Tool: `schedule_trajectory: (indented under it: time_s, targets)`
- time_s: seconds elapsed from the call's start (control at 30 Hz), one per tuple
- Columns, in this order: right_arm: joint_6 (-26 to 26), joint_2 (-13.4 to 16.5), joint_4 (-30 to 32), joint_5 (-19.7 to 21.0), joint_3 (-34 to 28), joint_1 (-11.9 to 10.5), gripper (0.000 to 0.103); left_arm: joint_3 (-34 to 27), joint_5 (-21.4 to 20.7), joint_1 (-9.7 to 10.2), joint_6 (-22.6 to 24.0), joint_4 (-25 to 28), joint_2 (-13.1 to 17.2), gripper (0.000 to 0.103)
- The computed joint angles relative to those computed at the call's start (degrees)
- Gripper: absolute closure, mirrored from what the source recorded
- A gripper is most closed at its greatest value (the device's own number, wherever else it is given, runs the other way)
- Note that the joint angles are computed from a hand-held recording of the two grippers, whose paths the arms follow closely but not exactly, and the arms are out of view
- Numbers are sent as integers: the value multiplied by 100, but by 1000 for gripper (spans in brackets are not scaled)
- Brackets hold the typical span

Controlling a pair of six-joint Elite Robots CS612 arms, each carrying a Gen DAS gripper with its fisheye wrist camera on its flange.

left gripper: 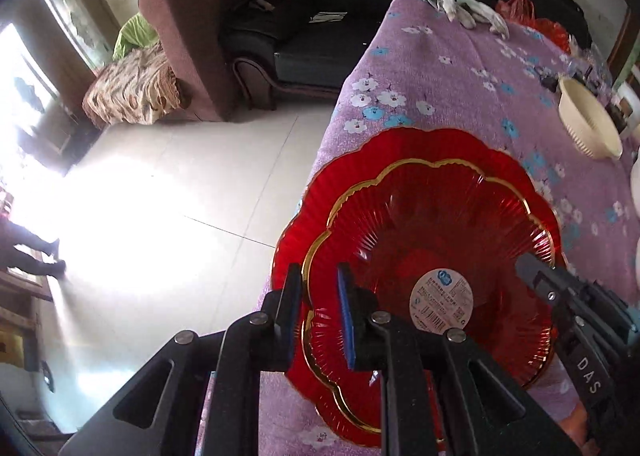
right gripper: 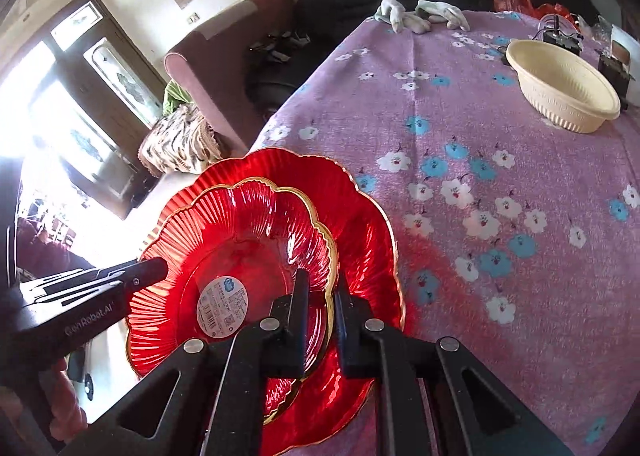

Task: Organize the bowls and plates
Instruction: 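Lower the small red plate onto the large red plate and open both grippers, then move both grippers to a white bowl and close on its rim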

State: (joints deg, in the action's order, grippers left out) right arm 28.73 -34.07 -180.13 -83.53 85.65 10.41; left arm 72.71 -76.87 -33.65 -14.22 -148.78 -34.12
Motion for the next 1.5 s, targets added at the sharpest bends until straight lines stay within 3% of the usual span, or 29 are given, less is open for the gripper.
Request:
schedule_trajectory:
  time_s: [0.23,0.3,0.37,0.57,0.63,0.7,0.77,0.9,1.07,1.2,1.3,1.5]
  targets:
    - [-500,27,35,-632,-68,153,89,164,968,-202,354,-368,-51,84]
    - [-681,42,-163,-977,-56,204,89,287,1501,-275,386,-607,-102,67]
    - [-805,29,-508,-1251,17,235,88,433,1797,-303,429,-968,-164,61]
    - [-433,-121,-1885,-1208,525,88,87,801,1613,-312,194,-1443,-433,61]
    - [-371,-213,-2082,-1236,729,53,87,931,1275,-345,133,-1669,-520,59]
    - [-449,-324,-2296,-1347,986,42,87,1114,852,-424,63,-2052,-610,47]
    - [-530,-454,-2593,-1397,1322,13,87,1221,411,-543,132,-2363,-632,30]
    - [-503,-735,-3289,-1530,2102,-154,86,1280,-191,-858,490,-2727,-583,29]
    - [-366,-1072,-3872,-1958,3052,-487,73,1059,-677,-1194,694,-2728,-397,29]
    - [-21,-1319,-4122,-1906,3706,-931,73,679,-961,-1281,403,-2400,-252,29]
    - [105,-1470,-4197,-1902,4046,-1258,73,349,-886,-1366,369,-2003,-132,29]
    - [220,-1520,-3945,-1080,4198,-1741,73,-232,-554,-1527,399,-1341,163,29]
